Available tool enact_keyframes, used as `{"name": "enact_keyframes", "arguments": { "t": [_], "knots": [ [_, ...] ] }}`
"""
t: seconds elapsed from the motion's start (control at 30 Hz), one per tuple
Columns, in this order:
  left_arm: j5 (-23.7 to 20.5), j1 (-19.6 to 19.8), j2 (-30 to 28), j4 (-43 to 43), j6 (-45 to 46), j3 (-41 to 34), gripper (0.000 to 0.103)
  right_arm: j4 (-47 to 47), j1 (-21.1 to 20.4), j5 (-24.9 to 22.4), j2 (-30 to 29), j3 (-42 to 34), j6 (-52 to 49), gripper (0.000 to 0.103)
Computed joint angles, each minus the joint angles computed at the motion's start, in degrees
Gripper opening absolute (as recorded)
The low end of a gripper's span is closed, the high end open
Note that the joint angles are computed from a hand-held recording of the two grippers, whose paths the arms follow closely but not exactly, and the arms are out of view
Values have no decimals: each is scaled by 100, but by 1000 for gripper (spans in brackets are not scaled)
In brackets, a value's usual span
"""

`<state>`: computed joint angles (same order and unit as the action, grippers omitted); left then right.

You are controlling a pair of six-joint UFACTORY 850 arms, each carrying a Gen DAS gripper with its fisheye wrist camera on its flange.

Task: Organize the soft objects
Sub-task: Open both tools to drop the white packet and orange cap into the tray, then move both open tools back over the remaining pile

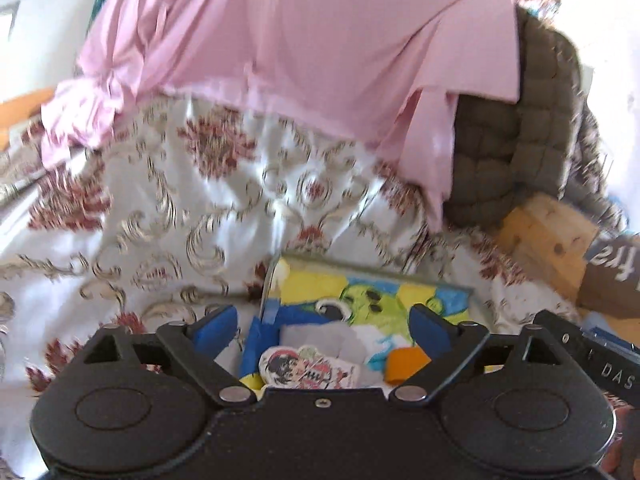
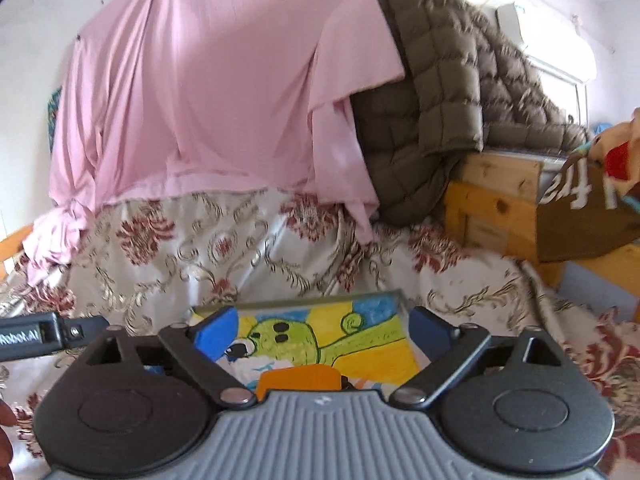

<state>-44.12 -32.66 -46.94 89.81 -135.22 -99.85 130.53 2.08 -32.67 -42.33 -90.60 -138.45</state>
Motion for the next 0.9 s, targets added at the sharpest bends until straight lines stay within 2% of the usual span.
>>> {"name": "enact_keyframes", "arguments": {
  "t": [0.2, 0.47, 0.63, 0.73, 0.9],
  "knots": [
    [-652, -448, 400, 369, -273, 503, 102, 363, -223, -672, 710, 1023, -431, 102],
    [-1489, -1049, 769, 587, -464, 1068, 102, 640, -568, -1528, 1552, 2395, -1032, 103],
    [-1968, -1424, 957, 562, -547, 1443, 102, 537, -845, -1983, 1919, 3044, -1018, 103],
    [-2197, -1616, 1018, 428, -484, 1634, 102, 423, -989, -2099, 2044, 3340, -1041, 103],
    [-2397, -1847, 1094, 75, -335, 1927, 102, 338, -1082, -1984, 2217, 3652, -1135, 103]
  ]
}}
